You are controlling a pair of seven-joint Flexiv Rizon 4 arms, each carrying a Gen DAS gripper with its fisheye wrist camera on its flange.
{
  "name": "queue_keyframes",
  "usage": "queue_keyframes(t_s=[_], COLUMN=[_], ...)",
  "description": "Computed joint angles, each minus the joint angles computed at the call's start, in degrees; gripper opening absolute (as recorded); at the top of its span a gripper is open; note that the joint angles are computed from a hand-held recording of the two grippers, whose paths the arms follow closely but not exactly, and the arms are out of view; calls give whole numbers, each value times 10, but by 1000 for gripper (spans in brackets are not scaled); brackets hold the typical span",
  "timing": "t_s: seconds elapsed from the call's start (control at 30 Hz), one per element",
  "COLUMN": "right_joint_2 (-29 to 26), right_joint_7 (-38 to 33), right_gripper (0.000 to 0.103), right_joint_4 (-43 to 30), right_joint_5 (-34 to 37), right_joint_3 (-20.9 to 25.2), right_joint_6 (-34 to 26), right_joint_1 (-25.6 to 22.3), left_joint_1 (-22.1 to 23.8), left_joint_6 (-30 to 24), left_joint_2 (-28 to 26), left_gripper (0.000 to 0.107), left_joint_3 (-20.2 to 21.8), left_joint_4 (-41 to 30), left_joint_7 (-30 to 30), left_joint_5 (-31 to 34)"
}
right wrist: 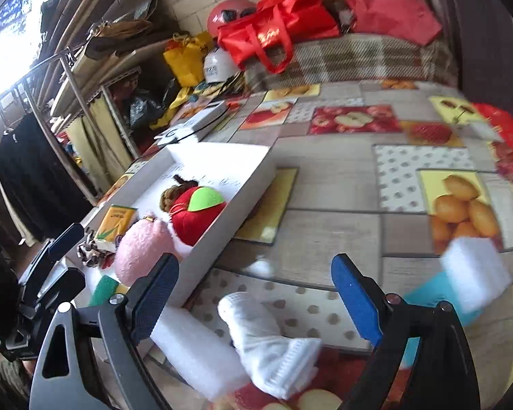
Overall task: Organize soft objects
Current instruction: 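Grasp the white sock with the right gripper while the left reaches toward the white foam sheet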
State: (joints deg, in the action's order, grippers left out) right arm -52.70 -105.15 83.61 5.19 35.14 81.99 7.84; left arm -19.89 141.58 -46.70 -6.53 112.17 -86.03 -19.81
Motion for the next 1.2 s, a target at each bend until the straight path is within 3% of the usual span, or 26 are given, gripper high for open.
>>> queue_keyframes(t_s=[0.03, 0.1, 0.17, 0.27, 0.43, 0.6, 0.73, 0.87, 0.93, 1.03, 1.13, 1.2], right_joint_2=[-15, -20, -5, 10, 67, 101, 110, 107, 97, 93, 85, 70], right_joint_7=[-17, -3, -68, -165, -244, -238, -207, -199, -197, -183, -169, -161], right_gripper=[91, 91, 91, 91, 91, 91, 91, 91, 92, 92, 92, 92], right_joint_4=[-20, -11, 9, 49, 162, 226, 240, 250, 250, 255, 262, 260], right_joint_5=[-1, -54, -31, -8, 1, 10, -6, -26, -34, -49, -62, -68], right_joint_3=[24, 17, -3, 38, 24, 13, 6, 39, 65, 69, 84, 113], right_joint_6=[-51, -79, -80, -101, -45, 15, 46, 56, 57, 67, 74, 74], right_joint_1=[-12, -5, 11, -24, -22, -24, -34, -77, -107, -120, -141, -173], left_joint_1=[4, 14, 23, 28, 28, 13, 70, 106, 102, 103, 62, 52], left_joint_6=[4, 5, 1, 1, 6, 10, -44, -123, -150, -223, -271, -272], left_joint_2=[0, 1, 3, 5, 7, 8, 32, 62, 73, 84, 92, 95], left_gripper=[90, 90, 90, 90, 90, 90, 90, 90, 90, 90, 90, 90], left_joint_3=[-2, -7, -12, -12, -9, -5, -47, -81, -87, -110, -87, -84], left_joint_4=[3, 6, 9, 13, 13, 12, 29, 44, 48, 43, 39, 44], left_joint_7=[-6, -23, -39, -58, -59, -28, -54, -58, -44, -18, 26, 43], left_joint_5=[3, 8, 14, 19, 54, 64, 174, 272, 293, 315, 292, 281])
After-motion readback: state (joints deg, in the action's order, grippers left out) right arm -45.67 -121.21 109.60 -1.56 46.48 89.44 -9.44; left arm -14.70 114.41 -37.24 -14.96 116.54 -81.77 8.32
